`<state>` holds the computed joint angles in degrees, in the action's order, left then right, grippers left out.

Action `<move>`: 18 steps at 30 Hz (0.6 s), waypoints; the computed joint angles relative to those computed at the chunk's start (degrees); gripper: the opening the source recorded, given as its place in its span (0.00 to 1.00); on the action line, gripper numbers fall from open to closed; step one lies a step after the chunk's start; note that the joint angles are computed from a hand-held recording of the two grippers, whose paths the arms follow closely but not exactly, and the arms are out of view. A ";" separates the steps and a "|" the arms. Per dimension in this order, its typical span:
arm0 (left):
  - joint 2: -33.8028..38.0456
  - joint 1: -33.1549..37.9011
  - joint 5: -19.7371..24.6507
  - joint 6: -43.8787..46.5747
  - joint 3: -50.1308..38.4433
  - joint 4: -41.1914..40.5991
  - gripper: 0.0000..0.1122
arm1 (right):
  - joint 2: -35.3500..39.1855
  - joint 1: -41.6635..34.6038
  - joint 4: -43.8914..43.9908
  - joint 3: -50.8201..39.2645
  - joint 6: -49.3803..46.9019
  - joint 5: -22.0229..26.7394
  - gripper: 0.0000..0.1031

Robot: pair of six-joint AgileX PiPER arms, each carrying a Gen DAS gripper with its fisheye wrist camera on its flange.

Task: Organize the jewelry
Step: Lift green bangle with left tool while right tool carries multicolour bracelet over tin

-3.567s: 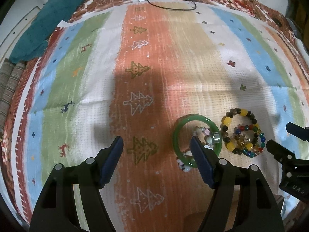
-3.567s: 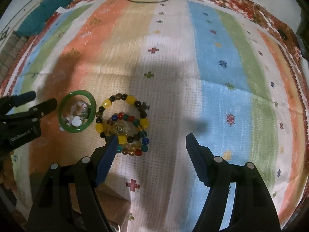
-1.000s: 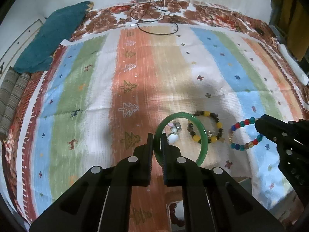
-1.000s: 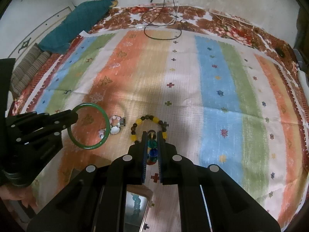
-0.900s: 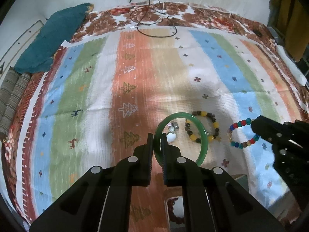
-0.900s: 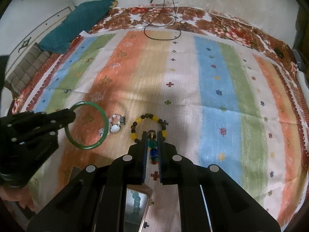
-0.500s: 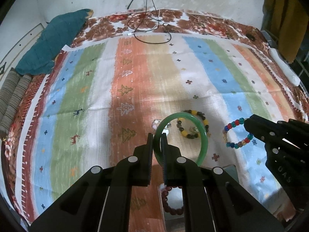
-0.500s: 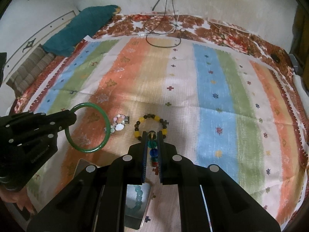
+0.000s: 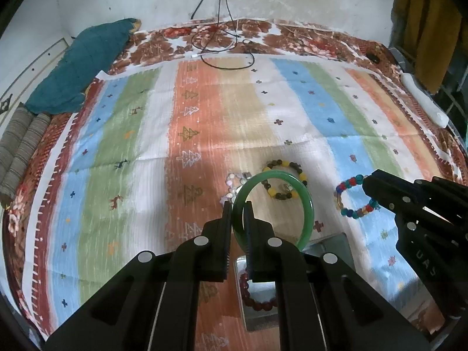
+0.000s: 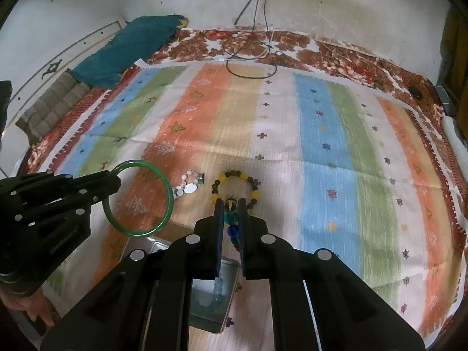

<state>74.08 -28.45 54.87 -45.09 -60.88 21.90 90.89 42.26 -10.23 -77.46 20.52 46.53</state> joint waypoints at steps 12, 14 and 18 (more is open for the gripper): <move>-2.98 -4.72 1.95 -4.99 2.40 3.28 0.07 | -4.06 1.70 -0.91 3.27 1.34 -1.26 0.10; -3.42 -5.64 2.45 -5.98 2.69 4.03 0.07 | -4.45 2.05 -1.31 3.71 1.75 -1.13 0.10; -3.70 -7.21 3.13 -7.42 3.34 4.70 0.07 | -5.02 2.79 -2.01 4.71 2.51 -1.19 0.10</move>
<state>70.38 -35.67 58.00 -52.51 -57.55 26.60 85.87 45.05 -12.23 -72.75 23.02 45.34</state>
